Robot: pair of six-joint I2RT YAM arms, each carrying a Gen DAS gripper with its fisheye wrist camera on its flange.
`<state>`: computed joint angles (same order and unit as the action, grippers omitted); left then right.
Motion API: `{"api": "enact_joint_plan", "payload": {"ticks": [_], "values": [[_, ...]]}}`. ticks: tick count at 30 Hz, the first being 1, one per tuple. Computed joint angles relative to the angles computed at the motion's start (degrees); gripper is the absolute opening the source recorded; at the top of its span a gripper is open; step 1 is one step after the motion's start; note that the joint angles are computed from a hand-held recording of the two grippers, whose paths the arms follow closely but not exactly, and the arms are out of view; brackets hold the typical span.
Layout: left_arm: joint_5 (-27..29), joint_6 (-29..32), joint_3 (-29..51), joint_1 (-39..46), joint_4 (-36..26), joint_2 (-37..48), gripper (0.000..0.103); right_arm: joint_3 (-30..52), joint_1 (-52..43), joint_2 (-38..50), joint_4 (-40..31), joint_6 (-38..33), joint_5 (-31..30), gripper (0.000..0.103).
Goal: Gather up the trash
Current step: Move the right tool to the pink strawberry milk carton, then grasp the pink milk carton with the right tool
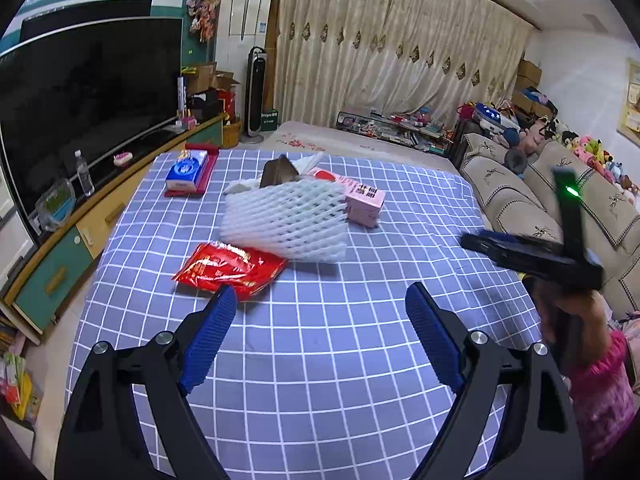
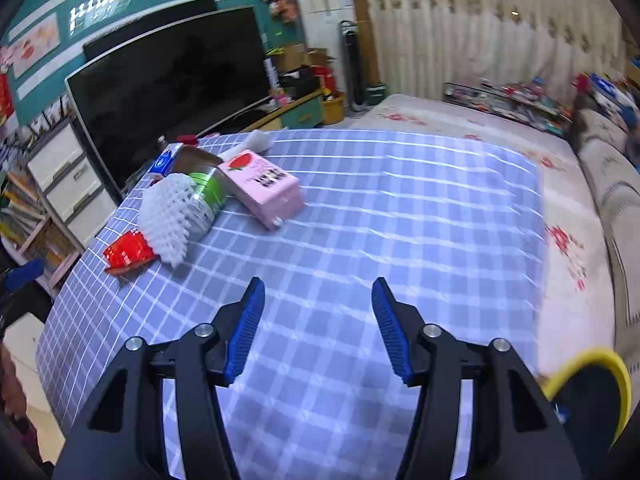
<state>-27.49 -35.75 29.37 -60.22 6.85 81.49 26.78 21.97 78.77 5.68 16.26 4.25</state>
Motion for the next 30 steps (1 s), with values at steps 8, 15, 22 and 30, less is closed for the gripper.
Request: {"api": "enact_joint_plan", "payload": {"ticks": [8, 15, 22, 30], "values": [[1.55, -0.35, 2.24, -0.52, 1.39, 5.4, 0.086, 18.07, 1.8, 23.8, 3.68, -5.46, -0.59, 0.067], [3.2, -0.86, 1.62, 1.1, 2.91, 6.69, 0.086, 25.76, 1.21, 30.17, 2.97, -9.1, 0.45, 0.077], [3.58, -0.8, 0.87, 1.76, 3.51, 6.81, 0.086, 34.47, 0.11, 37.56, -0.65, -13.55, -3.9, 0.077], [3.75, -1.85, 0.61, 1.18, 3.5, 7.59, 0.087, 35.77, 0.95, 39.01, -1.58, -13.45, -3.29, 0.054]]}}
